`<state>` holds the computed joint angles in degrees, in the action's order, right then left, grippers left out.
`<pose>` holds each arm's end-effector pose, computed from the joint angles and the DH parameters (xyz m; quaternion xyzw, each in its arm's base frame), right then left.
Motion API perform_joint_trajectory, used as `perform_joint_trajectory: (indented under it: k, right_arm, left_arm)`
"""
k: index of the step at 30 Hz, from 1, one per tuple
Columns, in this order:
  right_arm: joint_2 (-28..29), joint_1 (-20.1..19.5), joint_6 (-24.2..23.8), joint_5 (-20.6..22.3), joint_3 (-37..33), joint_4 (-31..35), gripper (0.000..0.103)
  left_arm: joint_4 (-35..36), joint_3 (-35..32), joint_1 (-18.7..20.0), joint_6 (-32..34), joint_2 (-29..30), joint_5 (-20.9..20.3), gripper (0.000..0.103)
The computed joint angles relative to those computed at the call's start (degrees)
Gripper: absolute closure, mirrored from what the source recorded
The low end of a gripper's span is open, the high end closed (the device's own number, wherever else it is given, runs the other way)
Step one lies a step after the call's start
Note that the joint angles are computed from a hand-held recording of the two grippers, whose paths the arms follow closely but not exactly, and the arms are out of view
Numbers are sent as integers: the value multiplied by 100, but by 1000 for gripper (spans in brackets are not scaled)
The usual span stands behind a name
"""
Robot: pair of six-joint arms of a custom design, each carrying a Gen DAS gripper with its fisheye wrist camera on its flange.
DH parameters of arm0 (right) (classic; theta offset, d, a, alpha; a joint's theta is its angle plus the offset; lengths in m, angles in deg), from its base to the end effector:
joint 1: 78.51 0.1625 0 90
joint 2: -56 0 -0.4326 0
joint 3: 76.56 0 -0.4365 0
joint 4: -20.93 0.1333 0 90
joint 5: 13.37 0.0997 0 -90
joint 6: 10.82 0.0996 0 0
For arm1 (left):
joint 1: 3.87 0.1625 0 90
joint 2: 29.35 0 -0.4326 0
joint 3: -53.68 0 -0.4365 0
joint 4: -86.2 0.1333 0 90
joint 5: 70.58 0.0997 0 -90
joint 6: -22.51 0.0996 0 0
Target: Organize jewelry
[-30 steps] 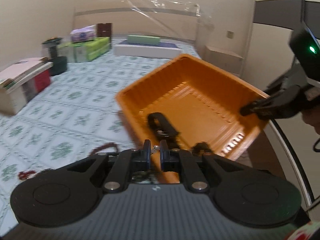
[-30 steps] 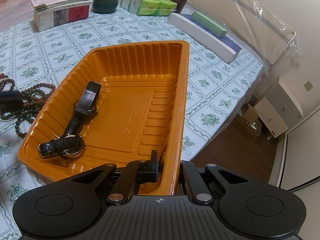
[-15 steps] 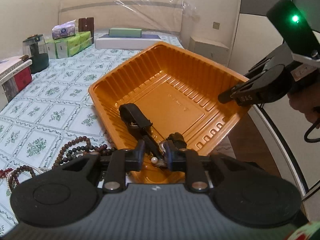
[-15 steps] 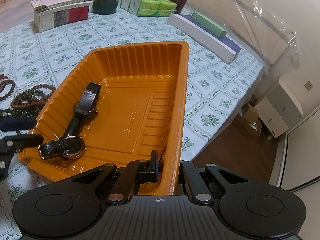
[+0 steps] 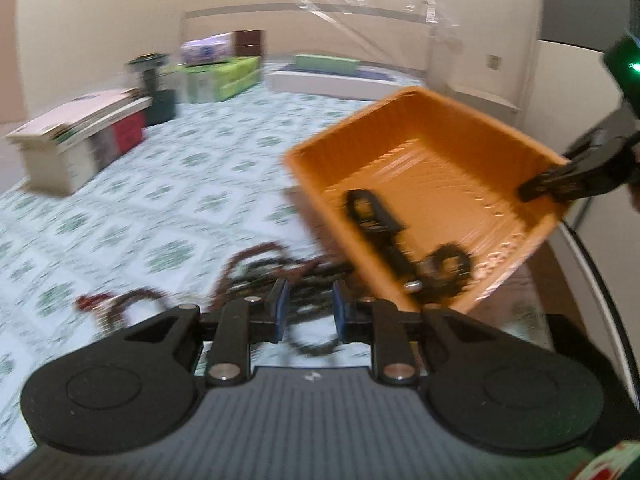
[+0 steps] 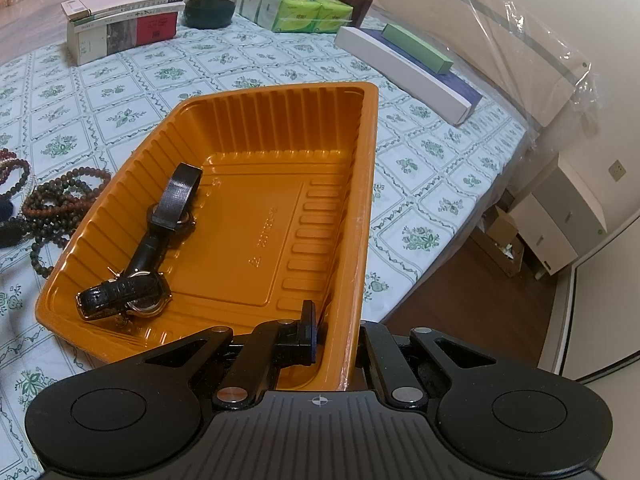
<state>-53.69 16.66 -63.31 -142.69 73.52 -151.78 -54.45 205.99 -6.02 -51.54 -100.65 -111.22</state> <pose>0.0980 -0.3047 0.2971 0.3171 -0.8279 0.1854 0.4238 -0.2678 -0.1990 0.0348 0.2459 0.8488 -0.3715 0.2846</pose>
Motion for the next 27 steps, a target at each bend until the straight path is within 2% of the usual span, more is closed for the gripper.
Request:
perform_joint_trajectory:
  k: [6, 10, 14, 20, 25, 27]
  right_arm:
    - [5, 5, -3, -2, 2, -11, 99]
    - [-13, -6, -10, 5, 6, 0, 99]
    - [-10, -8, -11, 4, 7, -6, 99]
    - [-6, -35, -20, 8, 13, -33, 99]
    - [-7, -35, -25, 9, 17, -41, 99]
    - [-8, -49, -30, 16, 14, -42, 99]
  left_arm:
    - [2182, 143, -82, -1256, -905, -96, 83]
    - [2765, 225, 16, -1442, -1265, -113, 83]
    - [2416, 311, 282, -890, -1294, -11, 83]
    - [1445, 298, 806, 174, -883, 50, 83]
    - [1025, 293, 1025, 582, -730, 72, 83]
    - [826, 313, 1089, 732, -771, 15, 92]
